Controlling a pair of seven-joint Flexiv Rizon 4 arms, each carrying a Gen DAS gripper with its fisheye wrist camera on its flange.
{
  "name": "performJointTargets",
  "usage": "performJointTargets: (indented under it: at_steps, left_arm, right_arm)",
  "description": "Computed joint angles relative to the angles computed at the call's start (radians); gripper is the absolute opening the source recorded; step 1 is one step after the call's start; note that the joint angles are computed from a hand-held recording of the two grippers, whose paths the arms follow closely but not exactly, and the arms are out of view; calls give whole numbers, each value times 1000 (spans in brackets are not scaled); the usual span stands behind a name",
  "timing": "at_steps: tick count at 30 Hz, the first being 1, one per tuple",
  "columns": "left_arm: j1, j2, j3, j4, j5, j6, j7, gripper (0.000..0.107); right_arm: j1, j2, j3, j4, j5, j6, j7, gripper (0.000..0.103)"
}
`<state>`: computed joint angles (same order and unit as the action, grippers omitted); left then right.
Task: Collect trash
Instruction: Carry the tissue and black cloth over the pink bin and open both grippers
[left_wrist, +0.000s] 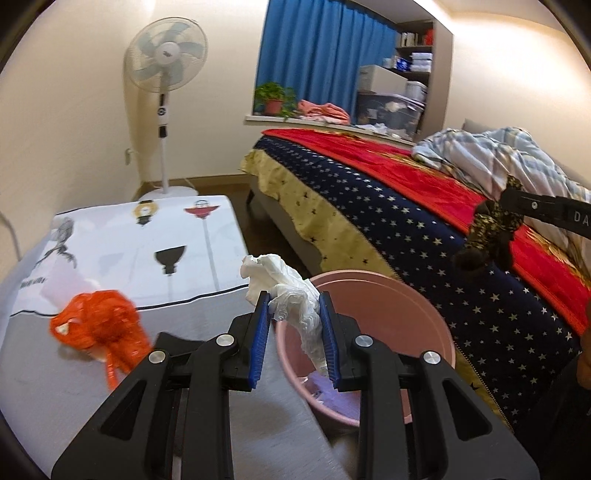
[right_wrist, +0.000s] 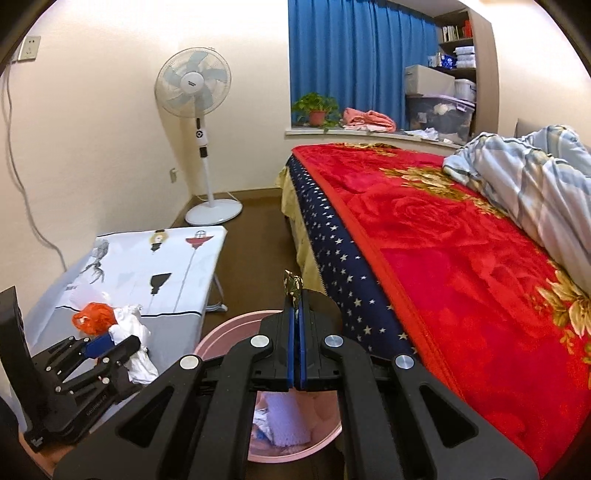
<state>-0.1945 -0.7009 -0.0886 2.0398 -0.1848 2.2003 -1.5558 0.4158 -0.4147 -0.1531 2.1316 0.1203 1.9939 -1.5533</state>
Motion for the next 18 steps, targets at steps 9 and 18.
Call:
performJointTargets:
  at_steps: [9, 18]
  left_arm:
    - [2, -57, -23, -79, 20, -63, 20, 27]
    - [-7, -94, -28, -122, 18, -97, 26, 27]
  right_arm:
    - [-37, -35, 12, -33, -32, -41, 39, 2]
    - [-48, -75, 6, -72, -84, -80, 91, 2]
